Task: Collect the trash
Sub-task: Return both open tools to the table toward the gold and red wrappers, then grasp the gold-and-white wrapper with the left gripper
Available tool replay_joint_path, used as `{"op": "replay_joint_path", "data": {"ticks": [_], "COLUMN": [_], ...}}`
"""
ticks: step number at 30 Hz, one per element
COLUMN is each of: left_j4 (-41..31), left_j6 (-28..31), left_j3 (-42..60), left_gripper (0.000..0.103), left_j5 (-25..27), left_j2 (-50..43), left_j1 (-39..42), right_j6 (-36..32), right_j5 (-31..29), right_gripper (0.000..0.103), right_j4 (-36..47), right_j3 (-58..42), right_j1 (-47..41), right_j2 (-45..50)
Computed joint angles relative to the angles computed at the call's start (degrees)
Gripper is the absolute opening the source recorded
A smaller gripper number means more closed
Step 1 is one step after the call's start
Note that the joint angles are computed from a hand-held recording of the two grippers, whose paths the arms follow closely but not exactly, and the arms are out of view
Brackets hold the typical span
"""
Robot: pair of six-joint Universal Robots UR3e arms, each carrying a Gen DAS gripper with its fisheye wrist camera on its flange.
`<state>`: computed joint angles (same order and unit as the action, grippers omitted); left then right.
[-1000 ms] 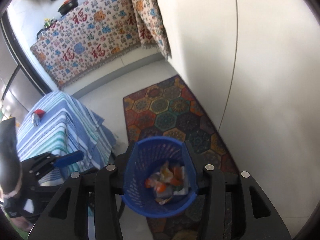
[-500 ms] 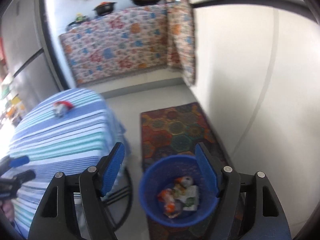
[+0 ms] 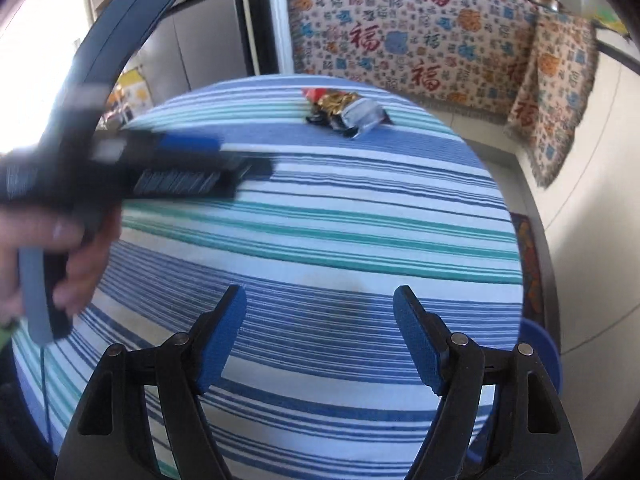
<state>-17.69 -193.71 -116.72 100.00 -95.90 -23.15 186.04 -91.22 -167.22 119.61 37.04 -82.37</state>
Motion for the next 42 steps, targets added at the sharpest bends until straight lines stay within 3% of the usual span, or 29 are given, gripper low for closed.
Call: {"op": "replay_joint_path", "data": {"ticks": [7, 10, 12, 15, 18, 21, 26, 31, 34, 38, 40, 42], "left_j4": [-11.3, -16.8, -14.5, -6.0, 0.1, 3.4, 3.9, -0.8, 1.0, 0.8, 0.4, -0.2], "left_j6": [-3.7, -6.7, -7.0, -6.0, -2.3, 2.4, 4.6, 0.2, 0.2, 0.5, 0.1, -0.2], "left_j3": [33.9, 42.8, 38.7, 22.1, 7.2, -3.2, -4.8, 0.2, -5.8, -9.2, -6.7, -2.0], "left_gripper": [0.066, 0.066, 0.068, 0.068, 0.068, 0.067, 0.068, 0.068, 0.068, 0.068, 0.068, 0.075], "left_j5": [3.9, 6.8, 7.1, 5.0, 4.3, 0.4, -4.9, -0.8, -5.3, -6.6, -8.2, -7.6], "left_j2": [-22.3, -29.4, -28.1, -17.9, -7.6, 0.6, 1.8, -1.8, 4.4, 10.6, 9.8, 5.5], "left_j1": [-1.5, -1.3, -0.5, 2.0, 4.2, 7.7, 10.0, 9.8, 12.5, 13.6, 14.9, 14.8], "right_j6": [-0.6, -1.4, -1.5, -1.9, -2.1, -1.8, -1.3, -1.5, -1.9, -2.3, -2.2, -2.0], "right_j5": [2.0, 2.1, 2.0, 2.3, 1.7, -0.1, -0.7, -0.6, -0.1, -0.1, -0.2, -0.4], "right_gripper": [0.078, 0.08, 0.08, 0.081, 0.084, 0.087, 0.093, 0.094, 0.095, 0.096, 0.096, 0.096], "right_j4": [-2.0, -3.1, -3.2, -3.0, -3.6, -4.7, -5.8, -5.5, -5.3, -4.8, -4.6, -4.6], "right_j3": [0.0, 0.6, 0.8, 1.2, 2.0, 2.1, 2.1, 2.0, 2.1, 1.6, 1.4, 1.3], "right_j1": [-1.2, -1.3, -1.1, -1.1, -0.2, 1.5, 1.9, 2.0, 1.6, 1.5, 1.6, 1.8], "right_j2": [2.4, 2.6, 2.4, 2.0, 1.7, 2.3, 3.1, 2.9, 2.8, 3.0, 3.1, 3.1]}}
